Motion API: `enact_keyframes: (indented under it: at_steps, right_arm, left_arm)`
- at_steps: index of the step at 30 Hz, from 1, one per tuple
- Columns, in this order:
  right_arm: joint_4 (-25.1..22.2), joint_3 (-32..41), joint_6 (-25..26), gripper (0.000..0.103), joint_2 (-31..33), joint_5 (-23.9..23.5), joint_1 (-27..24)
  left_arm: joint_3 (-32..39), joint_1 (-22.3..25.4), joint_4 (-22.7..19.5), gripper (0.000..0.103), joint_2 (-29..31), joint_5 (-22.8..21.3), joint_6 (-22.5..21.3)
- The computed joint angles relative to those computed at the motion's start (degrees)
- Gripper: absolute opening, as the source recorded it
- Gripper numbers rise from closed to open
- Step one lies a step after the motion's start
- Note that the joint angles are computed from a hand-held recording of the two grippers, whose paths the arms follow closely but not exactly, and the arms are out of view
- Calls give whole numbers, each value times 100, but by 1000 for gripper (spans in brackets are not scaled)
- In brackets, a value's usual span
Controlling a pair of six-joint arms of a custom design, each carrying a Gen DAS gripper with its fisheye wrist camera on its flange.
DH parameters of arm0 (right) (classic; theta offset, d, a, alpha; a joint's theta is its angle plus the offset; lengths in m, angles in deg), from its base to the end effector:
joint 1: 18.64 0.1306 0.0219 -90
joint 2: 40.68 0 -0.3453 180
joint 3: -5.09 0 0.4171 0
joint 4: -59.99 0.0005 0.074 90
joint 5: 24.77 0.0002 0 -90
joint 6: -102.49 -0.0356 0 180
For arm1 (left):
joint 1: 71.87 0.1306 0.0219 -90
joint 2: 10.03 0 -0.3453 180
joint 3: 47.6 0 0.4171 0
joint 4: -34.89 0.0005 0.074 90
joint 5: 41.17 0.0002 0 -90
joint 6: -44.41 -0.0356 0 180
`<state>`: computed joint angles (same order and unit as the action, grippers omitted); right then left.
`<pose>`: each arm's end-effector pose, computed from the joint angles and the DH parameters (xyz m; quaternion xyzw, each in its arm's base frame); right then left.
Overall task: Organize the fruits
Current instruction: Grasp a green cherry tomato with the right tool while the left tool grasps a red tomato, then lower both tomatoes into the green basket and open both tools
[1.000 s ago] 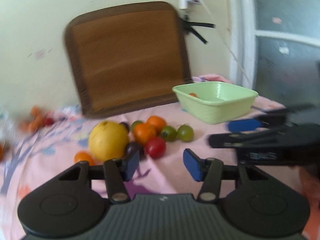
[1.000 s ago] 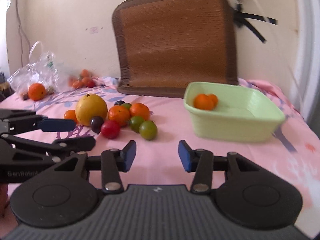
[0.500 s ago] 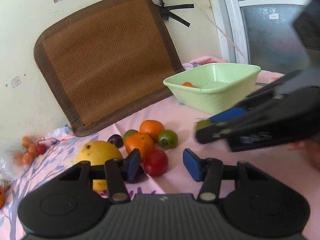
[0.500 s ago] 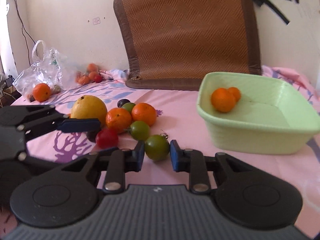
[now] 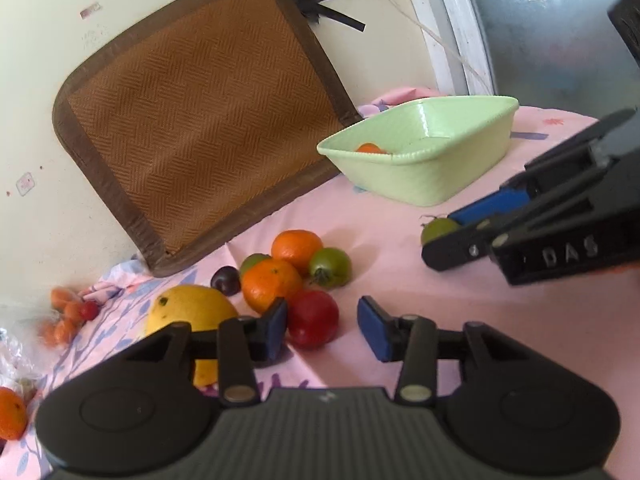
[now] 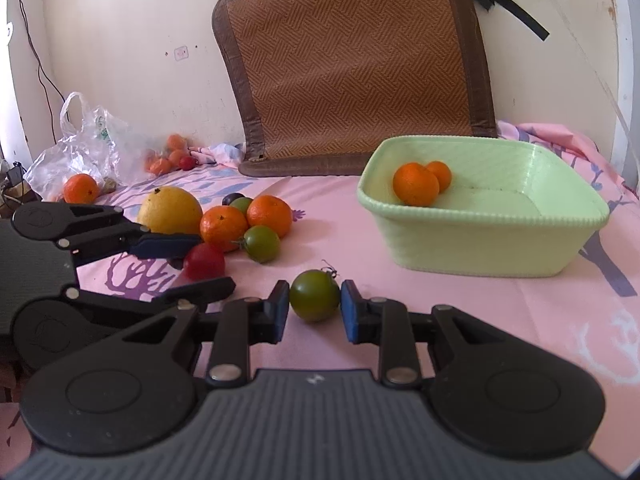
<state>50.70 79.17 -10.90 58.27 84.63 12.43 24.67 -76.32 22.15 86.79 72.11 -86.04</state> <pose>0.4714 0.2696 0.2357 0.0204 0.8743 0.0788 0.4785 0.5243 -0.0554 0.2354 0.4179 0.7769 -0.0376 0.4694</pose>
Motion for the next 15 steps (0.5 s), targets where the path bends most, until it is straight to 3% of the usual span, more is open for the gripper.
enact_keyframes:
  at_steps: [1,4,7,9,11,13,15]
  right_arm:
    - [-1,-3,11,31,-3,10,4]
    - [240,-144,57,30,-86,130,37]
    - [1262,-658,271,30,-385,496,131]
    - [2143,-937,641,30,-510,1154,218]
    - [2620,-1040,718,30,-529,1752,206]
    - [2495,-971,570,30,-472,2386,162]
    - [2202,-927,281,30,-483,2589,63]
  left_arm:
    - [4,-12,5,28,-10,-22,74]
    - [-11,18,-205,28,-137,235,248]
    - [-123,51,-190,28,-403,707,439]
    - [-60,12,-168,28,-503,1012,665]
    - [142,-107,-161,28,-457,1160,929]
    - [418,-265,-224,28,-281,1183,1175]
    - [748,-412,-345,28,9,1228,1476]
